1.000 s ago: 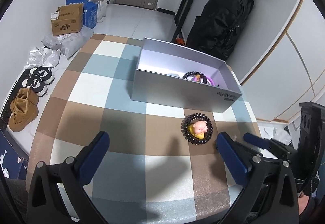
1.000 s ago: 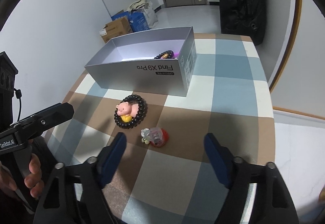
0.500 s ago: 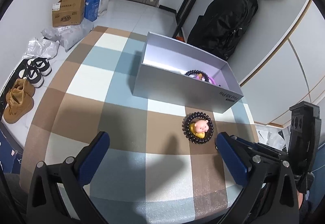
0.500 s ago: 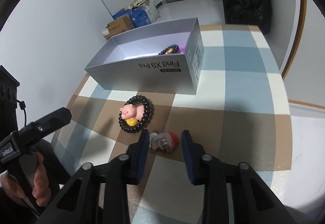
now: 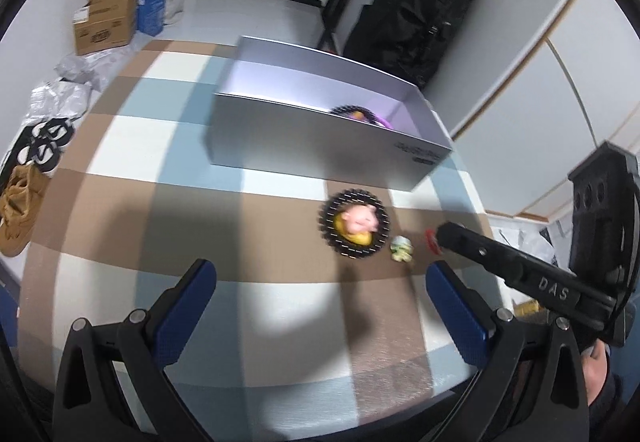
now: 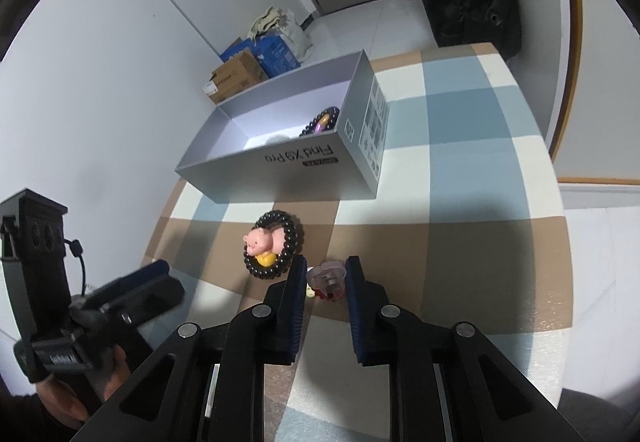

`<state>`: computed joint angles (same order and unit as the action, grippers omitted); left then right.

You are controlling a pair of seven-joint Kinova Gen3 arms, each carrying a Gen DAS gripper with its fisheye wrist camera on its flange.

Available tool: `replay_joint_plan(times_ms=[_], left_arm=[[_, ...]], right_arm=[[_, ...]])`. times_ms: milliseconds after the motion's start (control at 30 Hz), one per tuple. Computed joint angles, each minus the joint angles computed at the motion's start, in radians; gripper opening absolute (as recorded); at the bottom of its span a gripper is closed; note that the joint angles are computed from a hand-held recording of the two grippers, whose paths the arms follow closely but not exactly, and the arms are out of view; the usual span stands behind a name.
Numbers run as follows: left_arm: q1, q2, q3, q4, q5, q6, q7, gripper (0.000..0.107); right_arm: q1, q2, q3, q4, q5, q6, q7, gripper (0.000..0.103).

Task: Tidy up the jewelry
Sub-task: 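Grasp the small red-and-white toy with the right gripper, then grasp the small green toy with the left gripper while the right gripper holds the red toy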

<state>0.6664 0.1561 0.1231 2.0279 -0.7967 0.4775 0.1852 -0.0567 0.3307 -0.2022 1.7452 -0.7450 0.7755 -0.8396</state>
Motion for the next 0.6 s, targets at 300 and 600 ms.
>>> replay_joint_plan(times_ms=[300,600], left_arm=[[-0.014,0.04,0.007,-0.035,0.122,-0.078,-0.201,0.097],[0.002,0.091,-0.002,-0.09,0.279,-0.089,-0.444,0.078]], right_arm=[[0.044,-0.024,0.011,0.024,-0.061,0.013,0.046,0.018],[0.085,-0.048,0.035,0.043,-0.145,0.021,0.09,0.018]])
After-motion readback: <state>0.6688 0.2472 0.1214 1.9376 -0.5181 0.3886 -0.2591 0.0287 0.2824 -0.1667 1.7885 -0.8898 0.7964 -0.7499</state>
